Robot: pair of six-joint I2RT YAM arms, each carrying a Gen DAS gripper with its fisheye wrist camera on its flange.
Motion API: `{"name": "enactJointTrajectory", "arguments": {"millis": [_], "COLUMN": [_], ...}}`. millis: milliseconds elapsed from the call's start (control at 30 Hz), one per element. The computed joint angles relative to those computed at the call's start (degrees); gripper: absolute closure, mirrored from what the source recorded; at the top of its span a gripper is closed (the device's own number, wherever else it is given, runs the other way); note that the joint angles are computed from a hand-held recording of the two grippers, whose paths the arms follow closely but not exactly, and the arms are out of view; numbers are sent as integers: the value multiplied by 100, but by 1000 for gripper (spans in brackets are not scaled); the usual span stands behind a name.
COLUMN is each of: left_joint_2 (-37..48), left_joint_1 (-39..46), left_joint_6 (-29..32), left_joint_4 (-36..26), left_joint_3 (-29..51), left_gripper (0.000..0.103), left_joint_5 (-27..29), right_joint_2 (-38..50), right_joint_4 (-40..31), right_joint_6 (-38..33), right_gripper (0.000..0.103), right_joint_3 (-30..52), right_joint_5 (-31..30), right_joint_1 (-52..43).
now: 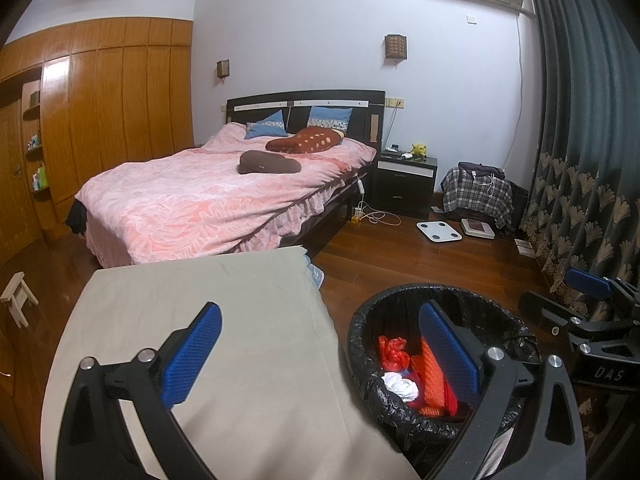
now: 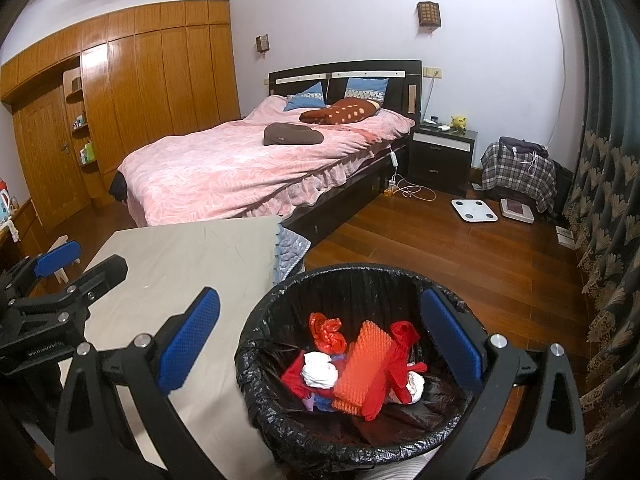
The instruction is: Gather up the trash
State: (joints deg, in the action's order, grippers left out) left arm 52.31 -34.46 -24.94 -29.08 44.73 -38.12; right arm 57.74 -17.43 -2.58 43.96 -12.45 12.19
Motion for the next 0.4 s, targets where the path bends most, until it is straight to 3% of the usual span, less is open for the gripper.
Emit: {"name": "enactJointTrajectory", "arguments": {"millis": [400], "left_joint_2": [1], "left_joint_1": [-3], "left_joint_6": [-13], "left_joint_4": [-38], "left_joint_3": [20], "left_gripper": [6], "left_joint_5": [-3], "right_joint_2": [0], "right_joint_4": [44], "right_joint_6": [-10], "right_gripper": [5], "right_joint_3": [-46], "right_joint_5": [11], "right_joint_1": [-4]}}
